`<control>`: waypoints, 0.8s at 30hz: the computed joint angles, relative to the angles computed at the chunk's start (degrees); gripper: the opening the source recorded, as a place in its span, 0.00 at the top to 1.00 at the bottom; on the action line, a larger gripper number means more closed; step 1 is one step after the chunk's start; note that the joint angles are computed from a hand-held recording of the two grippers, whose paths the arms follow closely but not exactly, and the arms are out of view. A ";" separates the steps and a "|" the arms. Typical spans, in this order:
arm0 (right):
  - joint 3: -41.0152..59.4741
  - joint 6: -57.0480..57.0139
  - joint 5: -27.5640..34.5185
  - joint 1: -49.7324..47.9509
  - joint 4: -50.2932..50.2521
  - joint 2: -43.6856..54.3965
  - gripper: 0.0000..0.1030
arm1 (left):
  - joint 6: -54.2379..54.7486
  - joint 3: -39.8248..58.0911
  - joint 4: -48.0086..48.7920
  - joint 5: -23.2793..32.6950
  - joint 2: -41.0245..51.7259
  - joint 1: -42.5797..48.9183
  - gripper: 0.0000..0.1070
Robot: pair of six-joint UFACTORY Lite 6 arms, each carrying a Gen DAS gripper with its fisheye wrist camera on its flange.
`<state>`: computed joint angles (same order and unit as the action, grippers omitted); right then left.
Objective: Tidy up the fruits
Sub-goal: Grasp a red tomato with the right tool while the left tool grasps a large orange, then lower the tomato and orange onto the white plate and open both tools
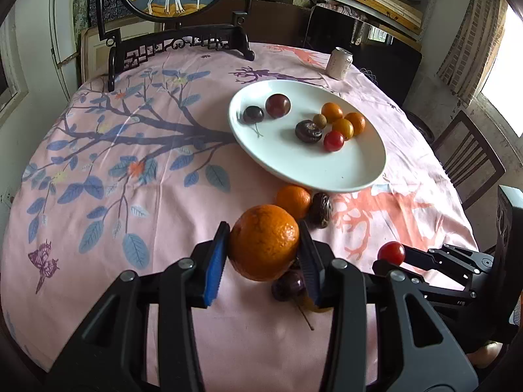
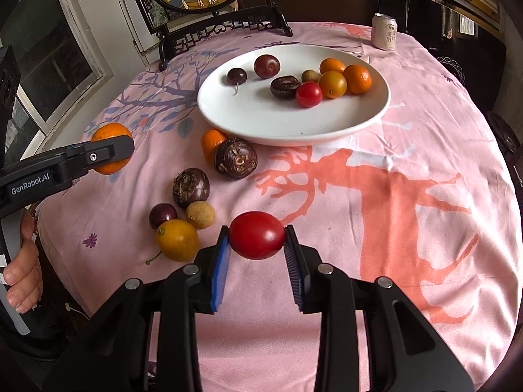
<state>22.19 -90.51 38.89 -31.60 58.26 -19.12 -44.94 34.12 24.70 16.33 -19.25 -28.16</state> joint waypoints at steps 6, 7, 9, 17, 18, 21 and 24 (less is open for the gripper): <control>11.99 3.64 -4.06 5.77 2.10 7.64 0.68 | 13.20 19.29 -9.20 1.57 17.21 5.41 0.61; 14.95 4.07 -4.73 6.97 2.81 10.42 0.68 | 13.11 23.74 -8.51 2.52 21.28 5.69 0.61; 20.66 4.53 -6.87 9.51 4.31 15.92 0.68 | 12.63 32.63 -7.79 4.76 29.34 5.97 0.61; 41.05 22.96 -17.17 14.93 -9.82 37.27 0.68 | 17.43 60.92 -11.58 12.44 54.53 6.02 0.61; 42.43 23.60 -17.15 14.69 -10.38 38.90 0.68 | 16.67 63.14 -10.94 13.15 56.64 5.93 0.61; 45.49 24.62 -17.11 14.28 -11.02 42.51 0.68 | 16.56 68.21 -11.02 14.61 61.21 5.78 0.61; 46.98 24.82 -17.63 14.73 -10.91 44.37 0.68 | 16.40 71.84 -10.95 15.22 64.06 5.50 0.60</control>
